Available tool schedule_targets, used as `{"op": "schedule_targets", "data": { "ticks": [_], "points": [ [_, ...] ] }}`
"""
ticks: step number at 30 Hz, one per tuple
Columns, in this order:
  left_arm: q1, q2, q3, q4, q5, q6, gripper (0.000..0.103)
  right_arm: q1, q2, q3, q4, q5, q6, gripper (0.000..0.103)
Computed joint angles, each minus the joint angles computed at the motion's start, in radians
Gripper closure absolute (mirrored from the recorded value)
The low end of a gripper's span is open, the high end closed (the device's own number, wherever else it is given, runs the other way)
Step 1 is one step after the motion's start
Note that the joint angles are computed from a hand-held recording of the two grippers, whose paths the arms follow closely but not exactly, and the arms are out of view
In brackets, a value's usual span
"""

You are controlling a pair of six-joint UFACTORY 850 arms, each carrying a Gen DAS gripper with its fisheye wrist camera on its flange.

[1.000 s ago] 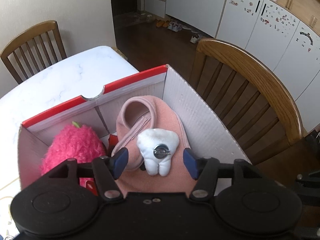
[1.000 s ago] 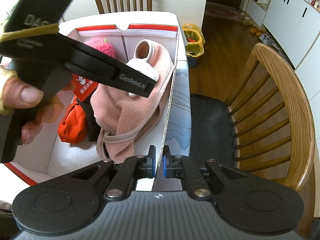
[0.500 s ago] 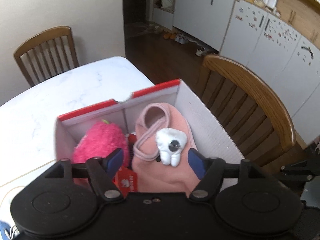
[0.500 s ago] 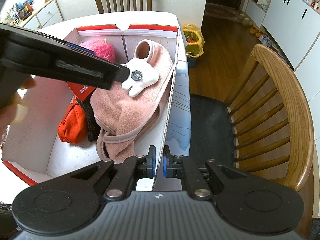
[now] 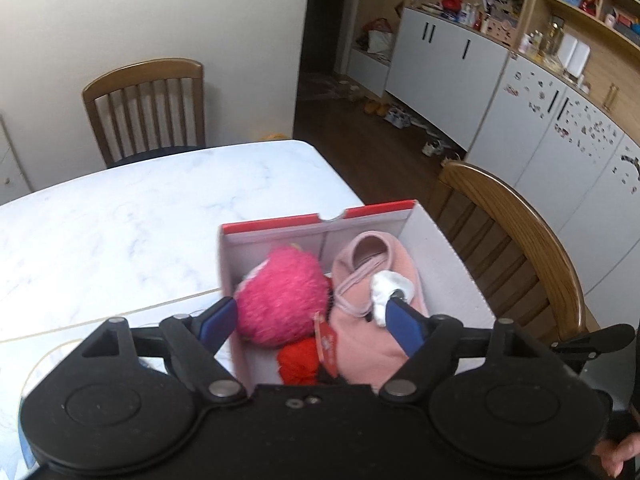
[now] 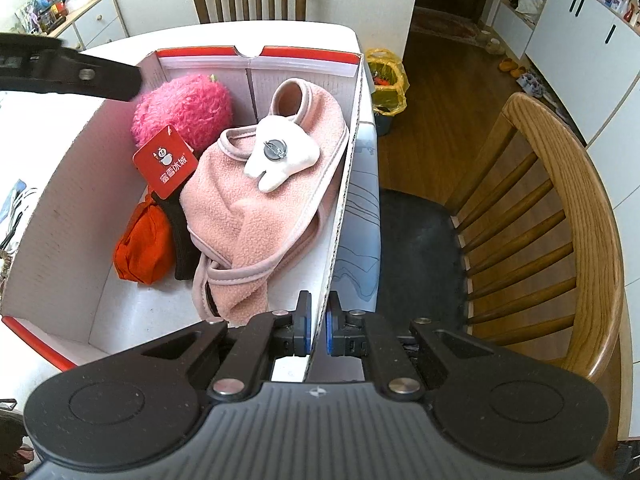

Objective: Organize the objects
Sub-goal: 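Move the left gripper back toward the mask and tissue pack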

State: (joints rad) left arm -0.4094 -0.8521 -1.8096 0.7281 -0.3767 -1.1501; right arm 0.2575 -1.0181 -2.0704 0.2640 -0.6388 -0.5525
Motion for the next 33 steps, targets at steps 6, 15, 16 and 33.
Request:
{"op": "schedule_targets", "data": {
  "ticks": [6, 15, 16, 33],
  "points": [
    [0.011, 0.067, 0.11, 0.101, 0.001, -0.136, 0.012, 0.003, 0.003, 0.007, -0.012, 0.008, 0.0, 0.097],
    [0.029, 0.157, 0.267, 0.224, -0.021, -0.338, 0.004, 0.002, 0.01, 0.018, -0.01, 0.016, -0.007, 0.097],
    [0.032, 0.165, 0.282, 0.238, -0.024, -0.359, 0.003, 0.003, 0.011, 0.019, -0.013, 0.016, -0.006, 0.097],
    [0.052, 0.273, 0.517, 0.331, -0.075, -0.532, 0.001, 0.015, 0.004, 0.01, -0.071, 0.01, 0.043, 0.097]
  ]
}}
